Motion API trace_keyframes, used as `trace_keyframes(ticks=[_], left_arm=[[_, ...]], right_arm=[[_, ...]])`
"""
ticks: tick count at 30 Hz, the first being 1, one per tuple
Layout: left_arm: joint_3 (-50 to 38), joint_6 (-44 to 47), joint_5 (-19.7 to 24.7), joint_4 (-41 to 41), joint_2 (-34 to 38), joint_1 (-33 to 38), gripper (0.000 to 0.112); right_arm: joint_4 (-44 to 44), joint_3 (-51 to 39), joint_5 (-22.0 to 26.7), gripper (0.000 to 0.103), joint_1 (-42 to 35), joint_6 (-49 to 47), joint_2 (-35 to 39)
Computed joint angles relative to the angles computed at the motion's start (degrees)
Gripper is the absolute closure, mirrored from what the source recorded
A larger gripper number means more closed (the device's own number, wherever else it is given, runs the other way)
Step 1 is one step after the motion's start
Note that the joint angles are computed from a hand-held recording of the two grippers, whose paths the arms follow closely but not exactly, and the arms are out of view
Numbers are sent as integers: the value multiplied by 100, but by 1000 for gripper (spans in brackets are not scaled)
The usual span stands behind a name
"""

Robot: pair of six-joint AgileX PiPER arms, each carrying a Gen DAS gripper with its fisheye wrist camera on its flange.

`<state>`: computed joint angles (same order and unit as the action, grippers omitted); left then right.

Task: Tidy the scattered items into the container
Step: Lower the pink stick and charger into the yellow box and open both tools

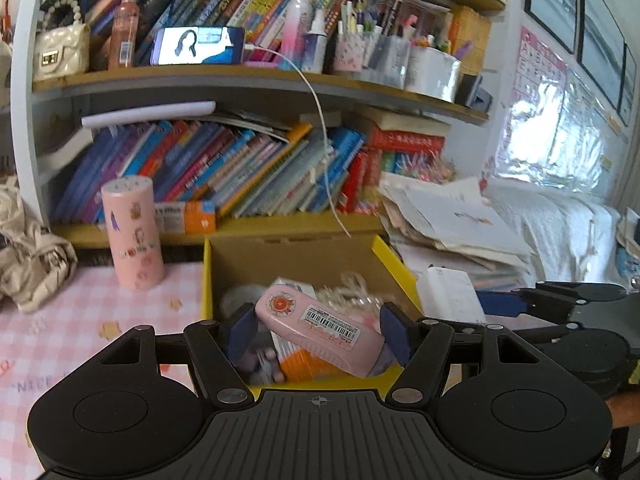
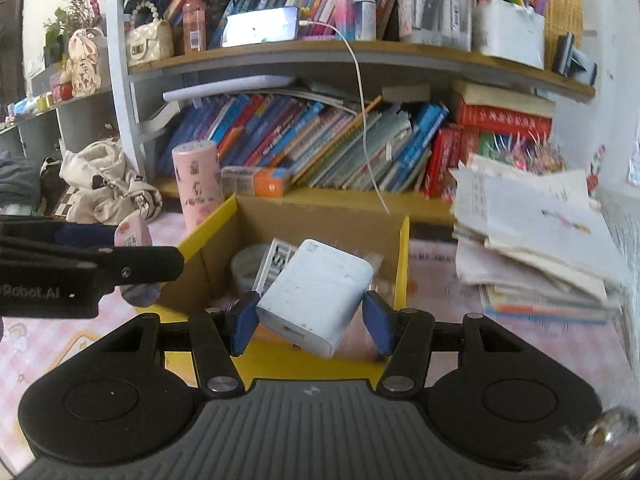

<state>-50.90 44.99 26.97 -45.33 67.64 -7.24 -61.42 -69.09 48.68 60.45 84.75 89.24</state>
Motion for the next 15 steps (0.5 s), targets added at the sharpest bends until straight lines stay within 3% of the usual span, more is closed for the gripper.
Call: trace_keyframes(ticks=[8,15], left_arm=[[-524,-1149,-615,1155,882,-531,45],[-1045,-1565,-548,1710,1657,-523,45]], right_arm=[[55,-238,-673,49,-732,-577,349],[814,-725,-1273,49,-1449,-1949,928]])
